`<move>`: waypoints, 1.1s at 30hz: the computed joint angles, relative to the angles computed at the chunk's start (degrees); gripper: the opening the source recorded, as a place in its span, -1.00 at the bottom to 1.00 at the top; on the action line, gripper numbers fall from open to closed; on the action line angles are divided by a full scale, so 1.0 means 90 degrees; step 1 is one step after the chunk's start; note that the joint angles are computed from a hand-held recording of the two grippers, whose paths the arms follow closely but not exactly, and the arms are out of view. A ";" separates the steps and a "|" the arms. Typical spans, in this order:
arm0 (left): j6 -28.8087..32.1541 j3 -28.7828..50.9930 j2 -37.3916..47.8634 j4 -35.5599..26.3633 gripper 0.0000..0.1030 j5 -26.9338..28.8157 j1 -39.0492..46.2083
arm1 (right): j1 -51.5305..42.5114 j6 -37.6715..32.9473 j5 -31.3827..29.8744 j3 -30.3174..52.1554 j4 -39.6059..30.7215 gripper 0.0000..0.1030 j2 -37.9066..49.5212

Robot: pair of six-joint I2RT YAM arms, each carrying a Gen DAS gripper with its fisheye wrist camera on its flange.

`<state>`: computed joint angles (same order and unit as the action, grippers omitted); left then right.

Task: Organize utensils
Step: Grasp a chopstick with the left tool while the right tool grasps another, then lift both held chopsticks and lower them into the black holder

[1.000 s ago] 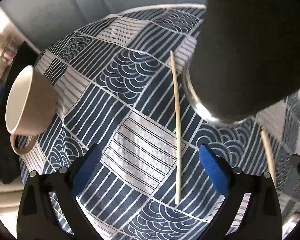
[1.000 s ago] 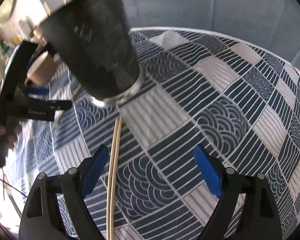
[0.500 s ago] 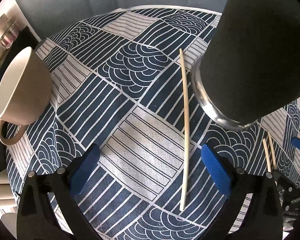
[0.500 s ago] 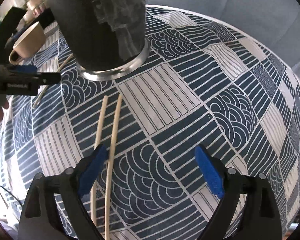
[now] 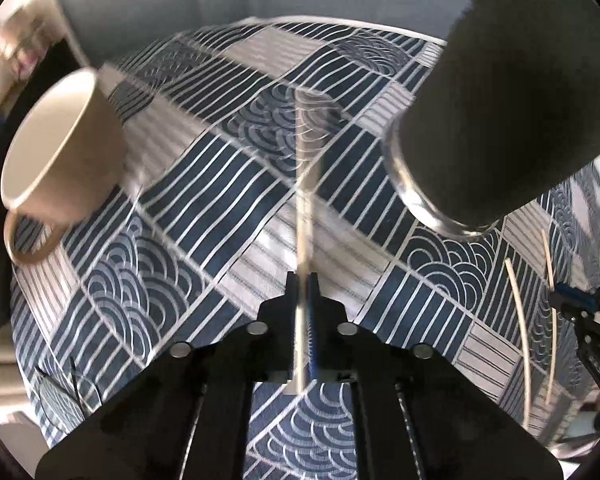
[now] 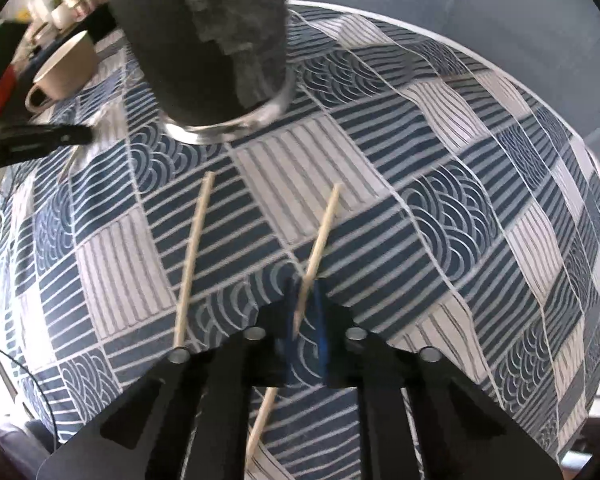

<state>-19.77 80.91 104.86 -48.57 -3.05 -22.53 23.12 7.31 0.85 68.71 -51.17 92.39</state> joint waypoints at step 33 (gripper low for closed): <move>-0.0360 0.2783 -0.0574 -0.1681 -0.91 0.0484 0.0001 | -0.1251 -0.0276 -0.2195 0.2994 -0.1000 -0.91 0.0110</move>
<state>-23.01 105.96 99.69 -63.69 1.31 -22.51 11.86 4.82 -18.91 95.66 -60.16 93.38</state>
